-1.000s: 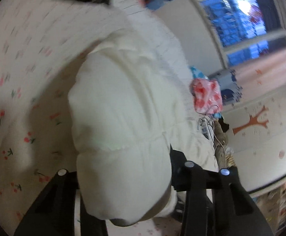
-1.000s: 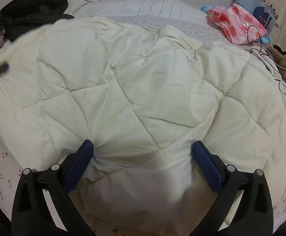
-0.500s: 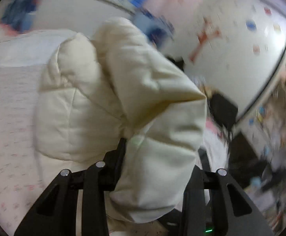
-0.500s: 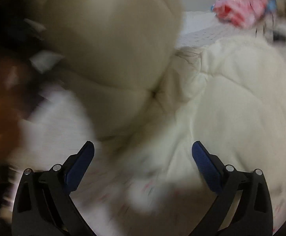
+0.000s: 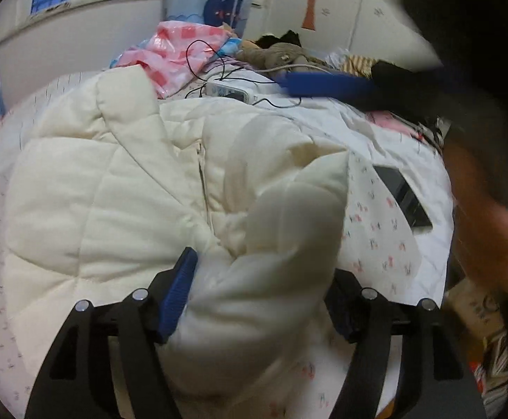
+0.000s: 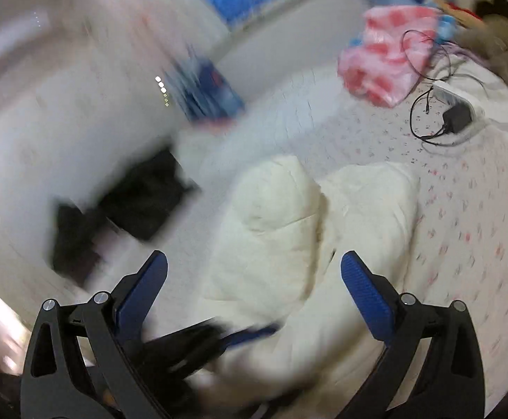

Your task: Fold large clothes

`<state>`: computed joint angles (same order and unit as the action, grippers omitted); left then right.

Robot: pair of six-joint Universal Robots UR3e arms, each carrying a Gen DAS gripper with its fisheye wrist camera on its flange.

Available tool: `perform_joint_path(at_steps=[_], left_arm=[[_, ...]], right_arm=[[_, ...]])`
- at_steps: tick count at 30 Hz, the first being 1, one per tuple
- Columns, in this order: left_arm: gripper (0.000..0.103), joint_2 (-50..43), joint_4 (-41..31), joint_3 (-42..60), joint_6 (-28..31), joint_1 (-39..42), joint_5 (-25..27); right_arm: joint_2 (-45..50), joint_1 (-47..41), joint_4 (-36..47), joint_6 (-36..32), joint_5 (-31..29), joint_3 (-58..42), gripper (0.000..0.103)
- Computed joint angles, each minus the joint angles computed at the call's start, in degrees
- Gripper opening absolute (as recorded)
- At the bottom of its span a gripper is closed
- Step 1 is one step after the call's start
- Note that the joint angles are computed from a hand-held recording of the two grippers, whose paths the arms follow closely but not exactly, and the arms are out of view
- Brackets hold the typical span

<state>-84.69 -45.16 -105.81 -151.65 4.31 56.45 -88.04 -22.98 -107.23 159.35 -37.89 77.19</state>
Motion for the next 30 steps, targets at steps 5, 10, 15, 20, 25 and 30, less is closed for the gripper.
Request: perform_joint_path(at_steps=[5,10,15,20,25,30], left_arm=[[0.067,19.4,-32.2,-1.1,21.8,15.4,-9.8],[0.079,20.3,-51.3,5.6,34.0,36.9,-16.9],[0.079,-6.9,-43.3,16.6,11.0,39.6,-17.1],[0.079,-14.9,-38.7,17.6,3.8,35.5,-16.7],[0.094,-18.7,-41.6,20.6,5.4,34.1,-17.1],[0.097,-28.2,-55.0,30.1,10.8,29.9,-20.0]], right_arm=[[11.4,20.3,-9.5,3.2,-38.2,-6.1,0.096],[5.0,17.0,-15.0,5.5,-41.1,8.1,0.096],[-3.0,15.1,-18.9,6.5,-29.6,7.9,0.096],[11.3,31.5,-13.5,6.1,-47.9,-11.8,0.096],[16.6,34.2,-24.7,8.9,-65.7,-2.5,0.096],[6.3,25.1,-35.5,16.2,-52.8,19.5,0.096]])
